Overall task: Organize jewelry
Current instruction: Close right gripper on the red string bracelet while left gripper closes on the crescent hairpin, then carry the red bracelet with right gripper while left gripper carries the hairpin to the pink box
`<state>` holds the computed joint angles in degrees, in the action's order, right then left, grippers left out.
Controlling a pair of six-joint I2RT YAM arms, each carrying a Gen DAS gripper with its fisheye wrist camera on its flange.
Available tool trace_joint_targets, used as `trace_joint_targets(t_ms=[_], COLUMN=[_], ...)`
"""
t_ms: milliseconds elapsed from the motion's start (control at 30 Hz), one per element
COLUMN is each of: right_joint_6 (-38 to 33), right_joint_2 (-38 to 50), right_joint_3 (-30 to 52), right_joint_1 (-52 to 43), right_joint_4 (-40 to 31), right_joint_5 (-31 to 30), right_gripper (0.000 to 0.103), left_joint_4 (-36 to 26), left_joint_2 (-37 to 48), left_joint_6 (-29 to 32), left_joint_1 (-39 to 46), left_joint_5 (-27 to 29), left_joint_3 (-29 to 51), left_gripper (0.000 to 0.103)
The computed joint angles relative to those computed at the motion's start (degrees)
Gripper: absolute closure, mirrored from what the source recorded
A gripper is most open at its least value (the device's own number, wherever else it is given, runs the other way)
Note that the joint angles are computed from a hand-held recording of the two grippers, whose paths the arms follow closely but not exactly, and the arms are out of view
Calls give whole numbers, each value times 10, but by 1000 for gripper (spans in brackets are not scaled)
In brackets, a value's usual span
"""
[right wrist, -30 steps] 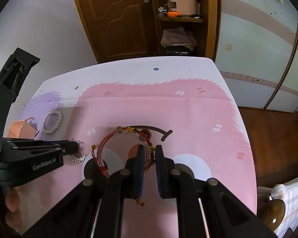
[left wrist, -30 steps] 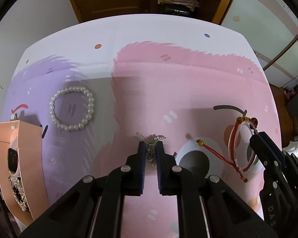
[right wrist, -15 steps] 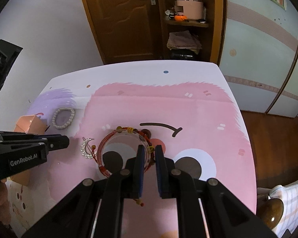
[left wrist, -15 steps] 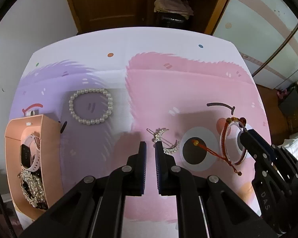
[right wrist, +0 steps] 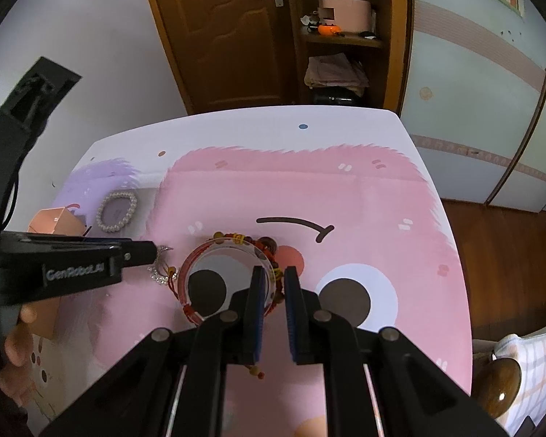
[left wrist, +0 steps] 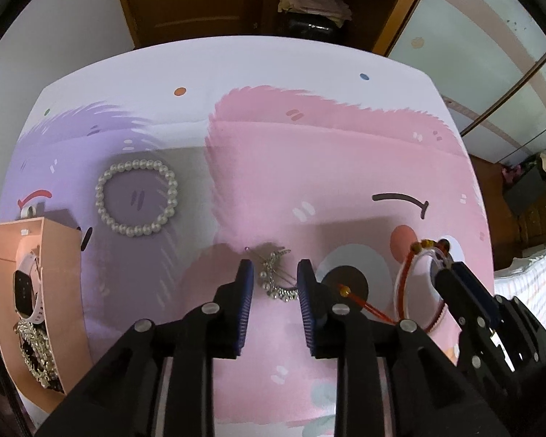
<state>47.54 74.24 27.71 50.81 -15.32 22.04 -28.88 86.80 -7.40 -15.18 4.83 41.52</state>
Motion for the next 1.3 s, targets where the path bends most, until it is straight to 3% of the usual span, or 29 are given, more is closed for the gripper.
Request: trace_joint_targets(t_ms=[200, 700, 900, 967, 1300], right_joint_6=[-1, 3, 2, 1, 2], right_joint_2=[-3, -28, -26, -28, -27], right_joint_3=[-7, -33, -41, -42, -44], right_joint_1=[-7, -17, -22, -23, -21], right_joint_4=[8, 19, 29, 29, 34], right_joint_5=[-4, -9, -17, -16, -16], right_gripper=[93, 93, 93, 93, 93], left_joint_4=[-4, 11, 19, 23, 26], left_joint_2=[40, 104, 111, 109, 83], left_joint_6=[-28, -98, -96, -97, -74], left_joint_1=[-12, -81, -104, -106, -82], left_joint_5=[-6, -83, -98, -104, -86], left_joint_3=[19, 48, 51, 49, 29], left_gripper=[76, 76, 87, 96, 97])
